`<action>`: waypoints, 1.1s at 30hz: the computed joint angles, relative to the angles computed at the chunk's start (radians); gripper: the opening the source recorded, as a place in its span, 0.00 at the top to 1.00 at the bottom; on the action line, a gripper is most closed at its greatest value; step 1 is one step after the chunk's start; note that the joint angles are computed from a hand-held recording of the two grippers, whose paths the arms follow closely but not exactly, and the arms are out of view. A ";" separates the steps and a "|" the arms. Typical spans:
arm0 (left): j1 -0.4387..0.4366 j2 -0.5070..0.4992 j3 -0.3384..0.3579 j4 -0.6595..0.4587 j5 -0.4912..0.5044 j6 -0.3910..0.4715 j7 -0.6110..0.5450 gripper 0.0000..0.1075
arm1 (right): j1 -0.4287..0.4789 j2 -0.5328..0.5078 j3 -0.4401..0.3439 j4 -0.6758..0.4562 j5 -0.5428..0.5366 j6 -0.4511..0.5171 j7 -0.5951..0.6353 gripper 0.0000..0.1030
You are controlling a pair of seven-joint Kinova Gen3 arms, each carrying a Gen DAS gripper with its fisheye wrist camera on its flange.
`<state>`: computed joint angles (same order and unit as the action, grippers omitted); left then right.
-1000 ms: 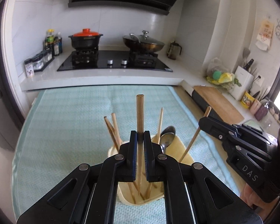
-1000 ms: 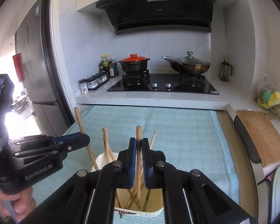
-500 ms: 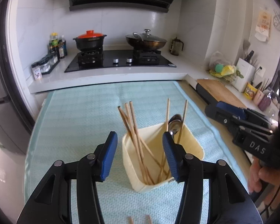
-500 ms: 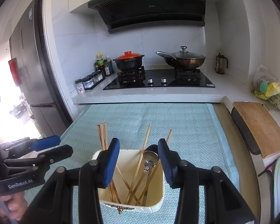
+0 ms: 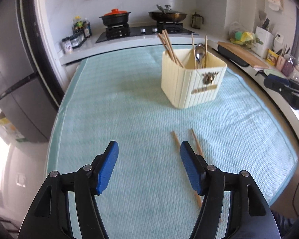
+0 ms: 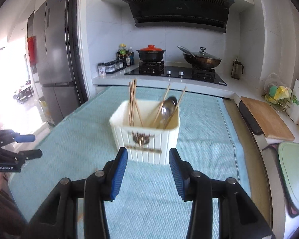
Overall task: Organize utensils
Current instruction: 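Withdraw both grippers from the holder back over the table, then move both grippers toward the last two pairs of wooden chopsticks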
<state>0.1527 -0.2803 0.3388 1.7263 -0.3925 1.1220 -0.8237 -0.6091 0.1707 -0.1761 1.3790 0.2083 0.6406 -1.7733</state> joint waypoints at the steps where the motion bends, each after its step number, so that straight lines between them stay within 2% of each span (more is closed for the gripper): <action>1: -0.021 -0.027 0.034 0.045 0.009 -0.015 0.041 0.37 | -0.003 -0.017 -0.009 0.046 0.024 -0.001 -0.038 0.57; 3: -0.048 -0.062 0.092 0.119 0.037 -0.052 0.122 0.36 | -0.026 -0.052 -0.013 0.139 0.087 0.012 -0.114 0.57; 5: -0.010 -0.073 0.097 0.179 0.050 -0.096 0.199 0.36 | -0.002 -0.077 -0.054 0.232 0.085 -0.017 -0.157 0.57; 7: 0.004 -0.071 0.101 0.222 0.068 -0.144 0.243 0.36 | -0.029 -0.084 -0.035 0.302 0.077 -0.055 -0.162 0.57; 9: -0.006 -0.054 0.123 0.236 0.063 -0.166 0.284 0.36 | -0.035 -0.068 -0.039 0.323 0.096 -0.056 -0.198 0.57; 11: 0.004 -0.036 0.117 0.239 0.065 -0.180 0.290 0.36 | -0.043 -0.041 -0.025 0.319 0.118 -0.048 -0.218 0.57; 13: 0.009 -0.021 0.125 0.228 0.044 -0.171 0.304 0.36 | -0.046 -0.004 -0.002 0.283 0.095 -0.019 -0.184 0.57; 16: 0.023 -0.014 0.121 0.225 0.021 -0.157 0.327 0.36 | 0.026 0.053 -0.035 0.221 0.011 0.009 -0.062 0.57; 20: 0.031 -0.006 0.100 0.210 0.011 -0.131 0.344 0.36 | 0.052 0.118 -0.025 0.147 -0.051 0.019 0.094 0.57; 22: 0.031 0.005 0.101 0.195 -0.006 -0.103 0.359 0.36 | 0.076 0.150 -0.039 0.104 -0.091 0.034 0.164 0.51; 24: 0.037 0.028 0.097 0.171 -0.019 -0.072 0.372 0.36 | 0.063 0.181 -0.017 0.066 -0.105 0.041 0.204 0.33; 25: 0.043 0.040 0.092 0.157 -0.025 -0.059 0.375 0.36 | 0.067 0.191 -0.014 0.053 -0.120 0.039 0.219 0.30; 26: 0.050 0.055 0.086 0.141 -0.031 -0.044 0.378 0.36 | 0.076 0.203 -0.017 0.034 -0.139 0.051 0.230 0.18; 27: 0.059 0.070 0.080 0.125 -0.039 -0.031 0.383 0.36 | 0.067 0.216 -0.004 0.014 -0.142 0.072 0.232 0.10; 29: 0.078 0.097 0.071 0.098 -0.057 -0.011 0.398 0.36 | 0.052 0.234 0.014 -0.015 -0.137 0.096 0.224 0.00; 33: 0.120 0.137 0.046 0.036 -0.084 0.049 0.413 0.36 | 0.042 0.238 0.024 -0.017 -0.137 0.098 0.234 0.00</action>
